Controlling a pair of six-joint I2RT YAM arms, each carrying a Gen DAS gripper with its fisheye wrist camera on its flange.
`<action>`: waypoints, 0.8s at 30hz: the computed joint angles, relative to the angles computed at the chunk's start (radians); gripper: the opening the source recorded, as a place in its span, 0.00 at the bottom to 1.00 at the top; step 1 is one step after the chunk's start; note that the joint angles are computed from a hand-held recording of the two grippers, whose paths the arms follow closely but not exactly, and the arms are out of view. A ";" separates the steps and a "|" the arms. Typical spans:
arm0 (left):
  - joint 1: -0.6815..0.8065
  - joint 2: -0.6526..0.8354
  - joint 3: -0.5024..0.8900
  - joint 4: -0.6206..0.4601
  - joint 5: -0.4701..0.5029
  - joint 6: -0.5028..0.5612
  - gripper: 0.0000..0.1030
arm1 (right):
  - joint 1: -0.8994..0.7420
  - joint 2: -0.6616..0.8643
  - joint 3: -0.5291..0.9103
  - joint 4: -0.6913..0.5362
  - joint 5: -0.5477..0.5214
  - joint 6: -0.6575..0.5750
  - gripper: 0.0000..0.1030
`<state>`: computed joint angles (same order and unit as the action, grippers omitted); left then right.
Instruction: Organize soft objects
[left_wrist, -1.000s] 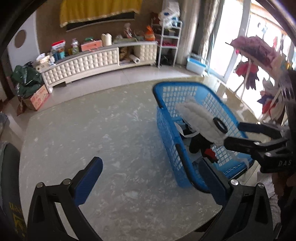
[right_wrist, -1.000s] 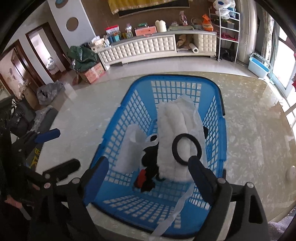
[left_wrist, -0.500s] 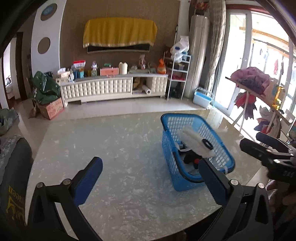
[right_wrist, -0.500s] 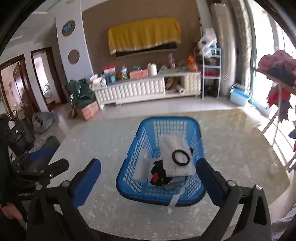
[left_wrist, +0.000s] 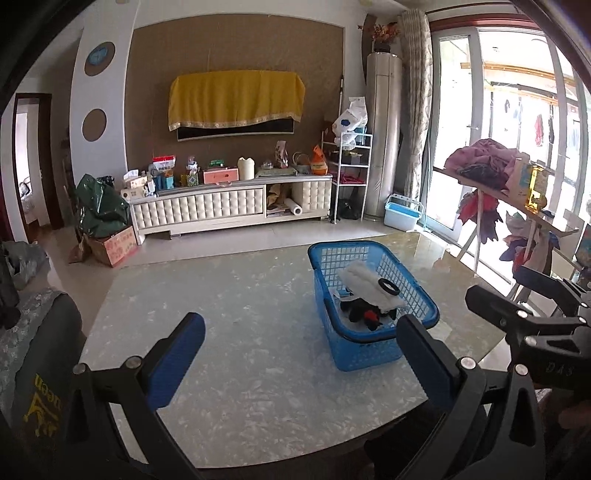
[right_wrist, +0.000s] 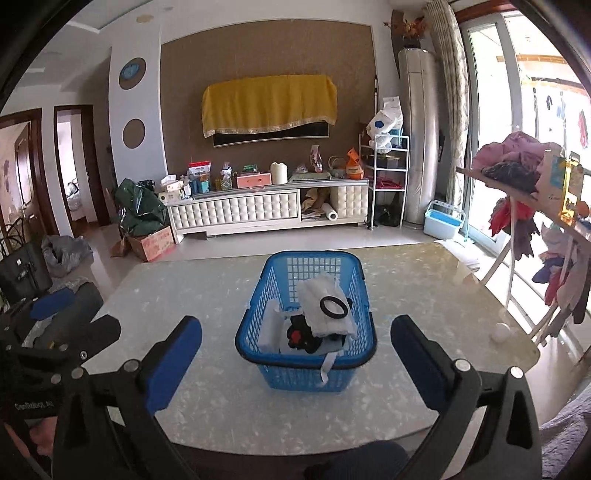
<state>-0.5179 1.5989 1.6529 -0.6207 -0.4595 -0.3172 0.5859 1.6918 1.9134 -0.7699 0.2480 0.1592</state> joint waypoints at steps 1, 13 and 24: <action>-0.009 -0.005 -0.002 0.001 -0.010 0.002 1.00 | 0.002 -0.014 -0.015 0.005 0.001 -0.001 1.00; -0.059 -0.031 -0.008 -0.014 -0.081 0.018 1.00 | -0.014 -0.041 -0.073 0.065 -0.022 -0.019 1.00; -0.065 -0.026 0.003 -0.043 -0.061 0.008 1.00 | -0.002 -0.078 -0.140 0.079 -0.015 -0.014 1.00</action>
<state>-0.5830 1.5728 1.6561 -0.6636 -0.5201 -0.3093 0.5843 1.6134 1.7734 -0.6913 0.2329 0.1448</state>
